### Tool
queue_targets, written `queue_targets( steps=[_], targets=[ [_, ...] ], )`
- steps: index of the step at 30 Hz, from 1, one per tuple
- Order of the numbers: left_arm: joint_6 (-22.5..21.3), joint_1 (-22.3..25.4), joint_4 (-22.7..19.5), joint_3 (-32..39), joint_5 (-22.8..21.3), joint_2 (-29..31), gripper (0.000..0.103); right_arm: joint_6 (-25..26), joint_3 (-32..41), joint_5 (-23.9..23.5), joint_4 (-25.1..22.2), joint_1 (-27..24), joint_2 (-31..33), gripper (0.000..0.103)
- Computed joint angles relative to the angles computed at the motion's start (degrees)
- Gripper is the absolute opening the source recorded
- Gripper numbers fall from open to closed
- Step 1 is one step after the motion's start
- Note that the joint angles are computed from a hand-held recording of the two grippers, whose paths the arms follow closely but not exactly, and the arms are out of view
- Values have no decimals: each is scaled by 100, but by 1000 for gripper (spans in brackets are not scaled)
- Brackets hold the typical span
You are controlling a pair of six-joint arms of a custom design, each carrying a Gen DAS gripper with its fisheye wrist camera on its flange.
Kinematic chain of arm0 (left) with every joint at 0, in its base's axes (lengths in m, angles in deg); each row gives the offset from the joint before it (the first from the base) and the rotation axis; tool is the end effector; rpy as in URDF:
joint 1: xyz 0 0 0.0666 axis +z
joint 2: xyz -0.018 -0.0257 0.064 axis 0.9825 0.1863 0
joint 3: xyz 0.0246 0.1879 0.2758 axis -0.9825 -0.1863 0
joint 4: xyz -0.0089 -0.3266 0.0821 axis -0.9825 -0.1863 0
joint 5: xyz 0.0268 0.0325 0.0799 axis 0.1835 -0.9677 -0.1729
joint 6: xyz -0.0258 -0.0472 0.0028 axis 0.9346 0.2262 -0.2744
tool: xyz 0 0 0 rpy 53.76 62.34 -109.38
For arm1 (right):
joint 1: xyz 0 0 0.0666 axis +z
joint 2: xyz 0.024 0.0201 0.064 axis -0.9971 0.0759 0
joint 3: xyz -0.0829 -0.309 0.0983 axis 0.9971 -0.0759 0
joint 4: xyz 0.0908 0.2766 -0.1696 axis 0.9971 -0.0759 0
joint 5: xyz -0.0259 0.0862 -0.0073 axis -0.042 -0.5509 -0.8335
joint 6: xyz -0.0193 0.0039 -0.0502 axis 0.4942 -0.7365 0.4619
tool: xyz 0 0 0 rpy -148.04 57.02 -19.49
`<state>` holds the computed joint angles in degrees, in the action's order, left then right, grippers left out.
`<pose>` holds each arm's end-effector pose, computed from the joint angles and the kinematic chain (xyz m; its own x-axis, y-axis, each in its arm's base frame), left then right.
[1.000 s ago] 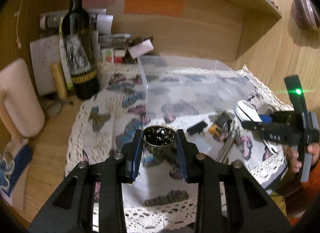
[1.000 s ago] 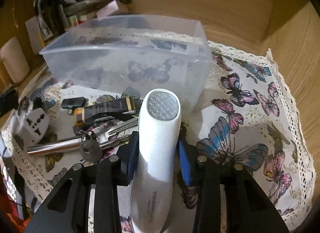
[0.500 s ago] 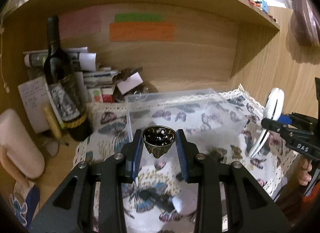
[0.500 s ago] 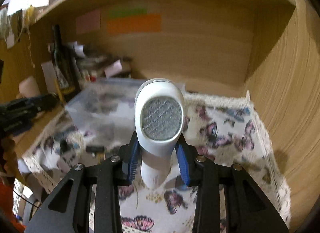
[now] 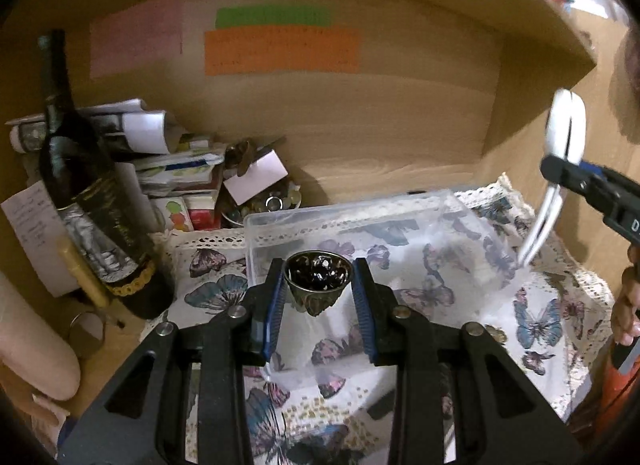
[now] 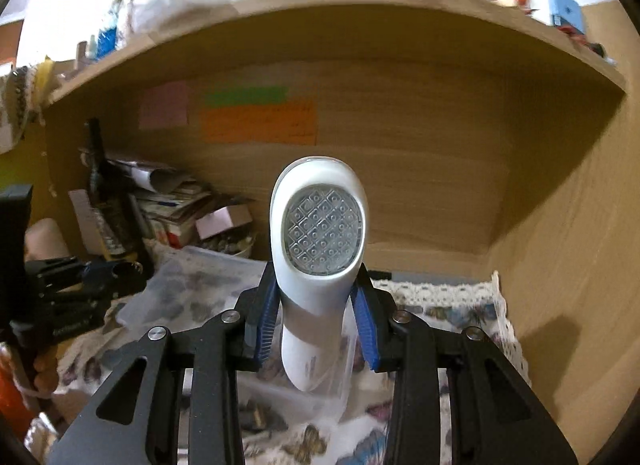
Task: Organize rigid objects
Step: 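Lift the dark cup with the left gripper while the right gripper carries the white device into the clear box, then open both grippers to release the cup and device inside the box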
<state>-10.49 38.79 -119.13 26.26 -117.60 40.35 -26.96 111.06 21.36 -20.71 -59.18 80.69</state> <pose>0.3599 -0.2754 0.3794 -0.5318 -0.2317 -0.8145 -0.3338 0.9413 -0.0497 0.4419 0.2278 0.4091 -0.2287 -0.3408 -0.9119 -0.6672 0.7370 -0.1081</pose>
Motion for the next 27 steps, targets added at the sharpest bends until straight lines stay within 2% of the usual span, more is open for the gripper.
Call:
queue_targets(
  steps=[8,16,23,27],
  targets=[
    [-305,450,-28,237,726,474,33,568,1013,453,-847,323,1089,32],
    [-425,674,-6,367,1226,754,33,843,1727,538,-1681,397,1751,32],
    [-367,674,46,323,1261,699,33,743,2119,417,-2274,370,2020,33],
    [-318,559,10,292,1050,567,38,701,1898,367,-2106,347,1805,33]
  ],
)
